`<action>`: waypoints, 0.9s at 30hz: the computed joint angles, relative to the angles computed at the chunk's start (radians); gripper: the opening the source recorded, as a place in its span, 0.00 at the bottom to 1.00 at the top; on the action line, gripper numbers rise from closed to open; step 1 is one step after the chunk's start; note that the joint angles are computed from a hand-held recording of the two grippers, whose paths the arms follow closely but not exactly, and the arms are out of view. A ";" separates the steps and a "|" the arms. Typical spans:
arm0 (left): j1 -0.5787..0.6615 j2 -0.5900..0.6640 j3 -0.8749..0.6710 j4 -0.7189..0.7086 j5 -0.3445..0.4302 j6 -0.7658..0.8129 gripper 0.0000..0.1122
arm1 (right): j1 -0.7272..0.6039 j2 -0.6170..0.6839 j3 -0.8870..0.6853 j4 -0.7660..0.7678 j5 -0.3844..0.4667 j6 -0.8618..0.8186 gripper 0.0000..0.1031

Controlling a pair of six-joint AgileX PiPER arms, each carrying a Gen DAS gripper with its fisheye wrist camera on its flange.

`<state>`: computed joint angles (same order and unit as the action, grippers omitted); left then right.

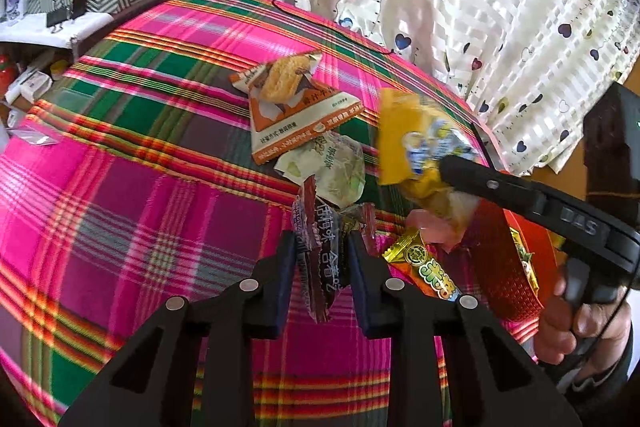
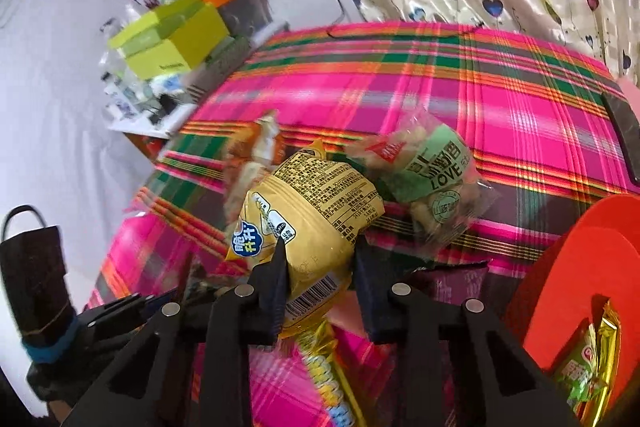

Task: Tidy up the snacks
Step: 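Grasp the brown packet with the left gripper while the right grasps the yellow chip bag, then drop the brown packet and yellow chip bag into the red basket with both grippers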

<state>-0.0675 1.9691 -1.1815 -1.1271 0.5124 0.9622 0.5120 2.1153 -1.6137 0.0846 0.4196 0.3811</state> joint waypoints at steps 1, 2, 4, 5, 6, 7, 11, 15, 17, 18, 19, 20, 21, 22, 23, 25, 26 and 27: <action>0.002 -0.015 0.016 -0.008 -0.008 0.007 0.23 | 0.004 -0.028 0.039 -0.003 -0.027 0.003 0.27; 0.006 -0.024 0.026 -0.015 -0.010 0.013 0.23 | 0.010 -0.049 0.067 -0.022 -0.044 0.020 0.27; 0.007 -0.046 0.046 -0.021 -0.017 0.018 0.23 | 0.015 -0.100 0.137 -0.042 -0.082 0.043 0.27; 0.007 -0.054 0.055 -0.023 -0.020 0.020 0.23 | 0.015 -0.127 0.175 -0.043 -0.098 0.050 0.27; 0.006 -0.064 0.062 -0.023 -0.021 0.019 0.23 | 0.018 -0.152 0.207 -0.061 -0.111 0.073 0.27; 0.005 -0.077 0.072 -0.023 -0.022 0.018 0.23 | 0.020 -0.174 0.238 -0.071 -0.126 0.086 0.27; -0.005 -0.124 0.101 -0.024 -0.023 0.020 0.23 | 0.019 -0.272 0.372 -0.117 -0.194 0.146 0.27; -0.018 -0.178 0.130 -0.032 -0.028 0.027 0.23 | 0.024 -0.361 0.481 -0.232 -0.235 0.278 0.27; -0.027 -0.206 0.146 -0.038 -0.031 0.033 0.23 | 0.029 -0.394 0.518 -0.317 -0.245 0.368 0.27; -0.031 -0.219 0.154 -0.041 -0.033 0.039 0.23 | 0.033 -0.420 0.548 -0.376 -0.252 0.432 0.27; -0.038 -0.233 0.161 -0.046 -0.035 0.044 0.23 | 0.036 -0.436 0.564 -0.415 -0.253 0.475 0.27; -0.044 -0.243 0.166 -0.049 -0.036 0.044 0.23 | 0.038 -0.452 0.583 -0.466 -0.257 0.528 0.27; -0.052 -0.252 0.170 -0.048 -0.038 0.041 0.23 | 0.042 -0.476 0.610 -0.550 -0.261 0.617 0.27; -0.059 -0.260 0.173 -0.047 -0.040 0.040 0.23 | 0.045 -0.491 0.626 -0.602 -0.262 0.672 0.27; -0.072 -0.269 0.175 -0.042 -0.045 0.033 0.23 | 0.047 -0.506 0.641 -0.651 -0.262 0.724 0.27; -0.091 -0.283 0.179 -0.027 -0.053 0.014 0.23 | 0.051 -0.543 0.682 -0.751 -0.260 0.836 0.27; -0.102 -0.292 0.181 -0.019 -0.056 0.007 0.23 | 0.054 -0.561 0.699 -0.797 -0.256 0.888 0.27; -0.112 -0.300 0.182 -0.008 -0.061 -0.004 0.23 | 0.057 -0.577 0.715 -0.836 -0.251 0.931 0.27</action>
<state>-0.1794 1.6693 -0.9990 -1.1355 0.4518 0.9581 0.5685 1.5386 -0.8992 -0.7511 0.1681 1.3118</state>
